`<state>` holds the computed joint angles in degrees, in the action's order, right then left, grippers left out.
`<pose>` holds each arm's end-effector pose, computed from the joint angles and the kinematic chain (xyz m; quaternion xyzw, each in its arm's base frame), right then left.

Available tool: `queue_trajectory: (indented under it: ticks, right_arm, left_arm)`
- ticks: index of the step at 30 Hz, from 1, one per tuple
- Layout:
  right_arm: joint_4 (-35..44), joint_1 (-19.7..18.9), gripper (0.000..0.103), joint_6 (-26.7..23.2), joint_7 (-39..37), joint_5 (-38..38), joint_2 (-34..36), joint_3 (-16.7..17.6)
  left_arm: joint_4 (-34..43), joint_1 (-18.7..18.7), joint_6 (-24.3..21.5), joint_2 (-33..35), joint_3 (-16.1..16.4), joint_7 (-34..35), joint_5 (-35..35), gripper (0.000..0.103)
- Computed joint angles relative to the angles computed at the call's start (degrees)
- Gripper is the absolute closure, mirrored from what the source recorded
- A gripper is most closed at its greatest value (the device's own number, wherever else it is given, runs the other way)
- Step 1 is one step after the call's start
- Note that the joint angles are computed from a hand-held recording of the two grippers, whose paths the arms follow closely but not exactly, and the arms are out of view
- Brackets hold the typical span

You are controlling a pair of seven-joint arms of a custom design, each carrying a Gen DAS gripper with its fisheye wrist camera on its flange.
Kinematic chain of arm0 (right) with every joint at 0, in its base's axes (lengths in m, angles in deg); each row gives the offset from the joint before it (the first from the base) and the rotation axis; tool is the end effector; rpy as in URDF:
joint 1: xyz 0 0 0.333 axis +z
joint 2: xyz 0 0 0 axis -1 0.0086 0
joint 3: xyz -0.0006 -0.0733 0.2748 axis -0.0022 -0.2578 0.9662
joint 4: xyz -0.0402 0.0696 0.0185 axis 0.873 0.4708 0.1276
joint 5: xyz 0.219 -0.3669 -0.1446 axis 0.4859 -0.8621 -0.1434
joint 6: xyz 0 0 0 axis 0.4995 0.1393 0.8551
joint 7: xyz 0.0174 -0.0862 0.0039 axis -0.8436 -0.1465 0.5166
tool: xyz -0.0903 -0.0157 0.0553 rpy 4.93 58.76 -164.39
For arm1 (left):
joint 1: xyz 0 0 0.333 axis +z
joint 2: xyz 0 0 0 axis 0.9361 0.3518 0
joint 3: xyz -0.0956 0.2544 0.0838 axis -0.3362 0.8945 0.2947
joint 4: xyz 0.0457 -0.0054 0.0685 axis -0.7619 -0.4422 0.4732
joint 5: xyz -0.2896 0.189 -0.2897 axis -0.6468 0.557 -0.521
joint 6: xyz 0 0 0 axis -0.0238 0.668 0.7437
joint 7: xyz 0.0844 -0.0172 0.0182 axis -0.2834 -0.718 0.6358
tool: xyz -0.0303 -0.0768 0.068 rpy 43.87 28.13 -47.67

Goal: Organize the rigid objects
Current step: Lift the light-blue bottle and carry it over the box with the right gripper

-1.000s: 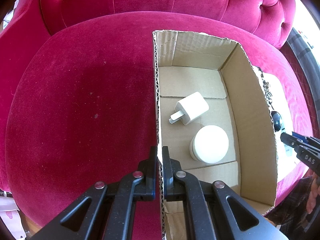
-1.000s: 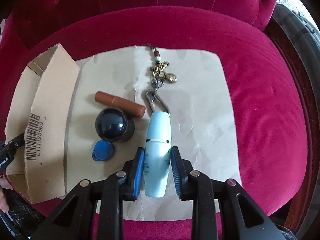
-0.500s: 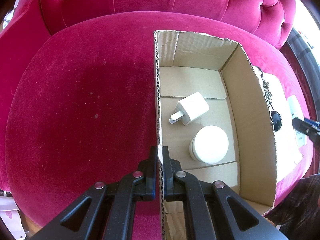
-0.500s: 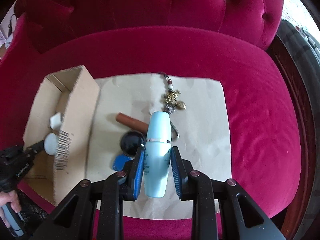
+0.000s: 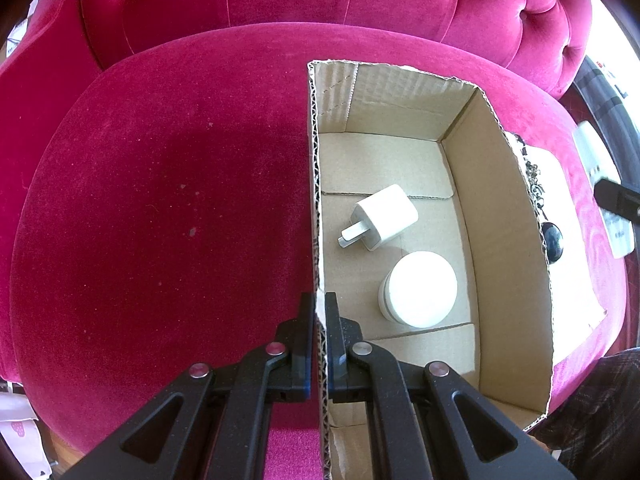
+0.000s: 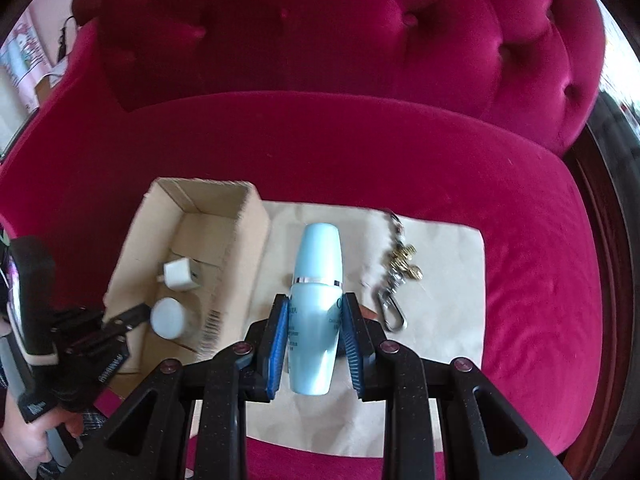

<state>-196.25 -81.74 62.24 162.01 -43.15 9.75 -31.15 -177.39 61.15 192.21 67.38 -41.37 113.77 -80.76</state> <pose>0.6271 0.0722 0.5239 -0.7956 0.5600 -0.1251 0.1944 0.5717 -0.2077 0.4299 -0.7342 0.6567 -0.1405 0.0997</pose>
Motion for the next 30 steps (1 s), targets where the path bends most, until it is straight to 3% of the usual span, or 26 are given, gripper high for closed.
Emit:
queue_trajectory:
  ticks: [18,30]
  right_arm:
    - [3.05,3.29,0.076,-1.25,-6.61,4.98,2.35,2.08]
    - [5.55,3.42,0.076,-2.22,-7.83,6.94,5.92,3.09]
  left_arm:
    - [-0.06,-0.05,0.09,0.04,0.03,-0.13,-0.05,0.099]
    - [-0.06,-0.05,0.13,0.04,0.04,-0.10,-0.05,0.099]
